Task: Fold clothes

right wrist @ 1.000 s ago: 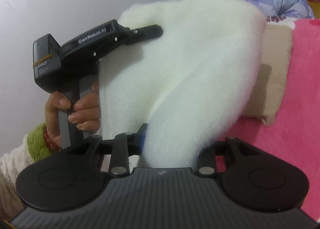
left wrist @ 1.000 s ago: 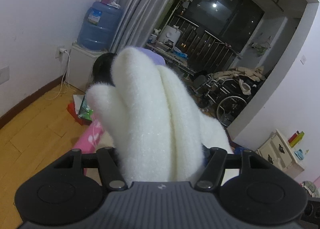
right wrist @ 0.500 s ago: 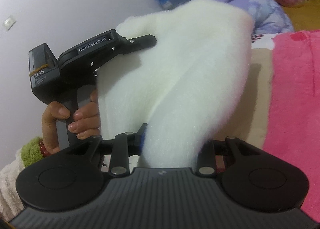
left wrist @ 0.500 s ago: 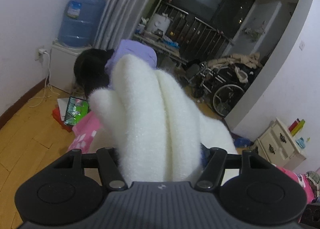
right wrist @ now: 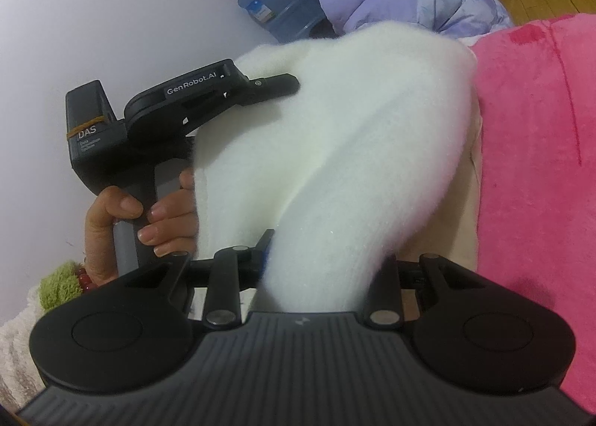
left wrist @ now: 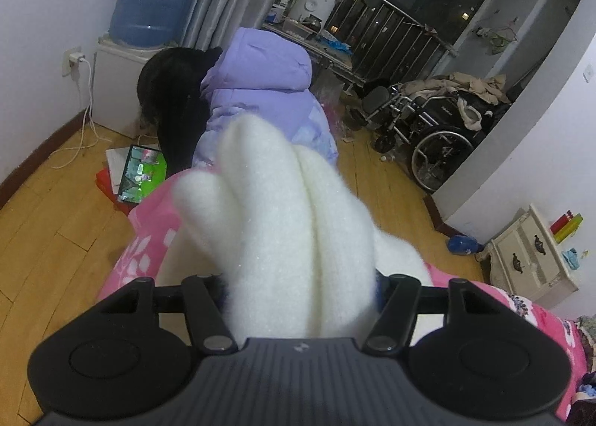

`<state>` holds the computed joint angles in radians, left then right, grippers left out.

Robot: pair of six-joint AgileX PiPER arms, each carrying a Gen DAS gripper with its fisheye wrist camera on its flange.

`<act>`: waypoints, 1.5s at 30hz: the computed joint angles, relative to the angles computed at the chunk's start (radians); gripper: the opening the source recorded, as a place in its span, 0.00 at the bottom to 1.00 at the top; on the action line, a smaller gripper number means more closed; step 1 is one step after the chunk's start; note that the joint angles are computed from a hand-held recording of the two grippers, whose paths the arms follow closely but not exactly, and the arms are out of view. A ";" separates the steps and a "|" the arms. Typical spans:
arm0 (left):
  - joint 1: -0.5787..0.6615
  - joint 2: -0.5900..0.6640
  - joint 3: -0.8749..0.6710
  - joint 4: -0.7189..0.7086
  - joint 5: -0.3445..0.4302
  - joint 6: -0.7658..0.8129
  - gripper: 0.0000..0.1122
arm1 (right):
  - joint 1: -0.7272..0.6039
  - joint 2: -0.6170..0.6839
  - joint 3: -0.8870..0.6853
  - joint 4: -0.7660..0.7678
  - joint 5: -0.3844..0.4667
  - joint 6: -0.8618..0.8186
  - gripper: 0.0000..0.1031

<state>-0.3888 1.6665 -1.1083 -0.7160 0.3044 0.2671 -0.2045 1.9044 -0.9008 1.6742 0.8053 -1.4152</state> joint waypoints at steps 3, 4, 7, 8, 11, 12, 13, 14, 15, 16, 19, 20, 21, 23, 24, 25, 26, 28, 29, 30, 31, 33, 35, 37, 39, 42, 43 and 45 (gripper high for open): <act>0.013 0.018 -0.015 -0.082 0.011 0.088 0.56 | -0.006 -0.142 0.130 -0.001 0.008 0.019 0.30; 0.018 0.030 -0.025 -0.092 0.017 0.100 0.57 | -0.006 -0.206 0.182 -0.006 0.005 0.034 0.30; 0.025 0.092 -0.073 0.010 0.039 0.018 0.58 | -0.006 -0.298 0.266 -0.014 -0.006 0.077 0.30; 0.031 0.097 -0.074 -0.005 0.044 0.030 0.58 | -0.006 -0.294 0.272 -0.008 -0.004 0.082 0.30; 0.050 0.106 -0.070 -0.065 0.056 0.085 0.59 | -0.019 -0.285 0.292 0.014 0.016 0.068 0.30; 0.052 0.106 -0.066 -0.072 0.054 0.096 0.61 | -0.025 -0.278 0.290 0.013 0.024 0.065 0.30; 0.052 0.109 -0.070 -0.055 0.054 0.082 0.62 | -0.031 -0.272 0.289 0.012 0.032 0.062 0.30; 0.051 0.113 -0.074 -0.034 0.053 0.066 0.64 | -0.038 -0.268 0.288 0.007 0.040 0.064 0.30; 0.049 0.112 -0.077 0.000 0.053 0.032 0.68 | -0.045 -0.260 0.285 0.000 0.047 0.068 0.30; 0.045 0.105 -0.079 0.045 0.056 -0.018 0.69 | -0.051 -0.254 0.284 -0.006 0.054 0.074 0.30; 0.046 0.078 -0.073 0.102 0.071 -0.085 0.70 | -0.079 -0.244 0.284 -0.032 0.084 0.095 0.30; 0.051 0.066 -0.071 0.107 0.080 -0.097 0.70 | -0.089 -0.241 0.281 -0.045 0.094 0.104 0.30; 0.057 0.054 -0.070 0.112 0.090 -0.108 0.70 | -0.097 -0.236 0.277 -0.054 0.101 0.112 0.30; 0.076 0.020 -0.050 0.088 0.103 -0.101 0.70 | -0.105 -0.208 0.255 -0.062 0.113 0.119 0.30; 0.085 -0.002 -0.035 0.078 0.107 -0.099 0.70 | -0.109 -0.197 0.246 -0.066 0.118 0.122 0.30; 0.096 -0.023 -0.022 0.069 0.111 -0.097 0.71 | -0.113 -0.194 0.244 -0.073 0.123 0.128 0.31; 0.105 -0.051 0.001 0.057 0.111 -0.089 0.71 | -0.117 -0.190 0.241 -0.080 0.129 0.136 0.31; 0.123 -0.113 0.051 0.035 0.119 -0.072 0.71 | -0.129 -0.181 0.232 -0.100 0.146 0.157 0.34; 0.127 -0.150 0.082 0.037 0.121 -0.069 0.71 | -0.136 -0.176 0.225 -0.112 0.156 0.171 0.34; 0.131 -0.188 0.112 0.042 0.125 -0.068 0.71 | -0.143 -0.172 0.221 -0.124 0.165 0.184 0.35; 0.135 -0.226 0.141 0.049 0.130 -0.069 0.71 | -0.150 -0.172 0.217 -0.136 0.172 0.195 0.36; 0.139 -0.297 0.190 0.077 0.152 -0.079 0.71 | -0.164 -0.173 0.213 -0.160 0.186 0.214 0.40; 0.129 -0.366 0.234 0.139 0.172 -0.129 0.71 | -0.178 -0.182 0.216 -0.184 0.200 0.223 0.42; 0.113 -0.431 0.274 0.204 0.191 -0.184 0.71 | -0.199 -0.190 0.223 -0.208 0.217 0.225 0.49; 0.074 -0.478 0.304 0.295 0.204 -0.267 0.71 | -0.227 -0.192 0.234 -0.225 0.243 0.224 0.53; -0.021 -0.522 0.330 0.480 0.234 -0.452 0.71 | -0.267 -0.181 0.242 -0.249 0.272 0.236 0.55; -0.058 -0.535 0.338 0.546 0.246 -0.521 0.71 | -0.279 -0.180 0.244 -0.262 0.278 0.242 0.55; -0.121 -0.552 0.354 0.639 0.260 -0.619 0.71 | -0.304 -0.182 0.253 -0.285 0.293 0.240 0.56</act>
<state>-0.5102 1.1147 -0.7541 -0.0770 0.5643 -0.3519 -0.5081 1.7219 -0.6476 1.3896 1.0979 -1.1749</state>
